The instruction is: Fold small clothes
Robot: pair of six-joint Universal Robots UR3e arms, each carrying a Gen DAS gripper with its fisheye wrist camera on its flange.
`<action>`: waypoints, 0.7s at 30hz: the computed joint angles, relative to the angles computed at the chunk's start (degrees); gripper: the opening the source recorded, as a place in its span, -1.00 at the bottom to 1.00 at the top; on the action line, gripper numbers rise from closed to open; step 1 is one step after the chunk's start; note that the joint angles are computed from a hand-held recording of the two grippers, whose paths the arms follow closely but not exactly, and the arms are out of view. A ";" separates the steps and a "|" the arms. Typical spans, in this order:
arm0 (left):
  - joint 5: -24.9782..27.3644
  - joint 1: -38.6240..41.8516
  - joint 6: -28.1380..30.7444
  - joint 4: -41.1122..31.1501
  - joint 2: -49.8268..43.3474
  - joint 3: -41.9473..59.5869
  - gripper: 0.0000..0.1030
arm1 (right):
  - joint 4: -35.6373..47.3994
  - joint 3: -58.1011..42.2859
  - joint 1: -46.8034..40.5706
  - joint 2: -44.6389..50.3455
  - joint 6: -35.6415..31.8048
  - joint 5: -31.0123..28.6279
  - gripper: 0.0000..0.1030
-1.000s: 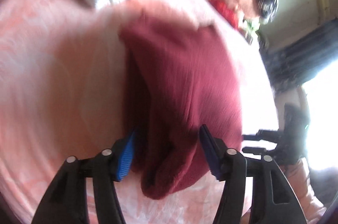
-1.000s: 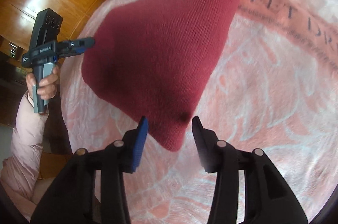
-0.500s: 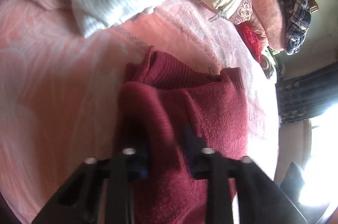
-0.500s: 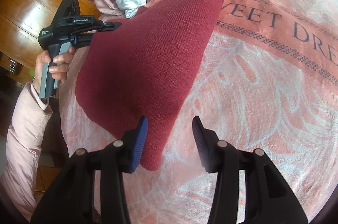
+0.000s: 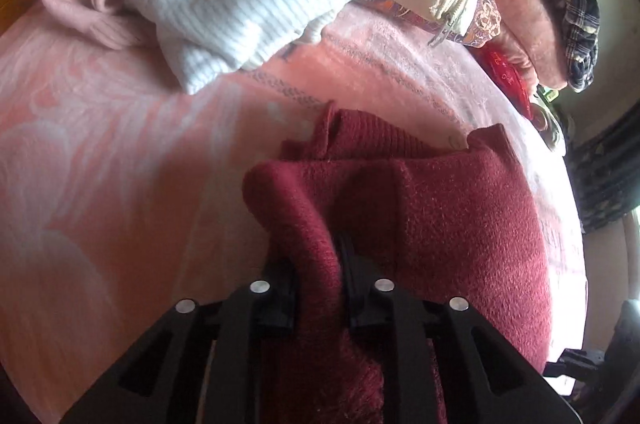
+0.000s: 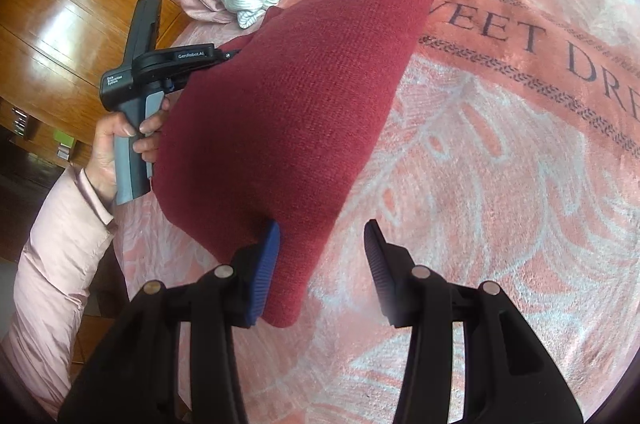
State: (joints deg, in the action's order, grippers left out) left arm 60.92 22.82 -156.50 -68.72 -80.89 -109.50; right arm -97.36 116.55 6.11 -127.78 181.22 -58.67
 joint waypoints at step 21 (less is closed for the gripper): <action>-2.39 9.28 20.35 -38.74 16.16 6.66 0.56 | -4.83 -15.41 11.92 20.11 16.28 -13.98 0.20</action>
